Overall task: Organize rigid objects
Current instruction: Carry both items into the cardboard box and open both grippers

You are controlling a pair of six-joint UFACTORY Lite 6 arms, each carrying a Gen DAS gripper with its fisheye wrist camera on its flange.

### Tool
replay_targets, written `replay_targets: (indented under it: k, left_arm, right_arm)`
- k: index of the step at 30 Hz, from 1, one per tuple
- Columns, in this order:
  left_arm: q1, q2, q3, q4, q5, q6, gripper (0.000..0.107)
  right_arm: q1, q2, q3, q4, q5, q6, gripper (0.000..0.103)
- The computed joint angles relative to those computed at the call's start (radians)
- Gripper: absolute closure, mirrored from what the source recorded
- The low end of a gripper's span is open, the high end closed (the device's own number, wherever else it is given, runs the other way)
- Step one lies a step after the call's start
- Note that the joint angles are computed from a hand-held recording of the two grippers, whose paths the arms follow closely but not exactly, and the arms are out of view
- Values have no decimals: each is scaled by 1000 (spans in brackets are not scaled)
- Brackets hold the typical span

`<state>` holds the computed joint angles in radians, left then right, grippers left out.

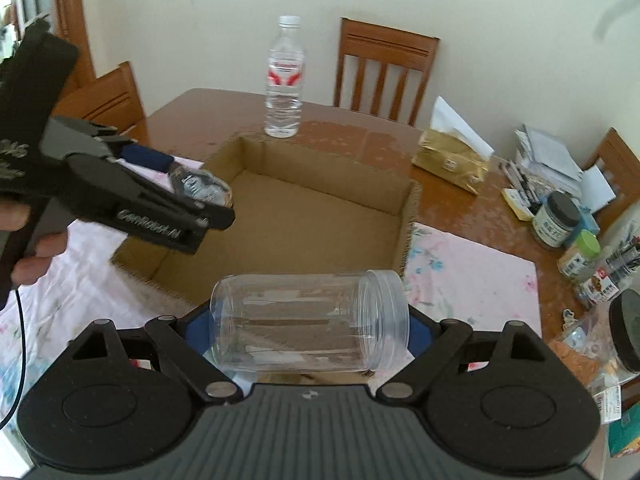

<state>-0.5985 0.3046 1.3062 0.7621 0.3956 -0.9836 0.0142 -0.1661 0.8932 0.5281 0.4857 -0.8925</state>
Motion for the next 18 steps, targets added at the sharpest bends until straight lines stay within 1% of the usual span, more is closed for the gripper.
replay_targets:
  k: [2,3,5,7,11,12,15,18]
  left_arm:
    - [14,56,45,120,-15,-109,16]
    - [21,81,69,152,-14,-138,14]
    - [39,107,96,175,-18,-150,13]
    - [54,93,77,213,-28,-192,13]
    - [86,-10,-43,240,-67,-240,11]
    - [90,-49,-86,250,-72,-254,9]
    - [98,-173,-225,306,-71,-339,7]
    - [102,-267,-322,301,-40,-358,6]
  right_arm:
    - [6,42,34,-42,-16,50,10]
    - [11,67,52,-59,-23,72,10]
    - [19,105,80,-91,-33,113,10]
    - [28,153,121,-122,-40,150,10]
    - [60,260,211,-174,-57,217,10]
    - [67,283,231,-188,-59,237,10]
    - [88,385,328,-215,-53,283,10]
    - [113,491,440,-259,-42,344,10]
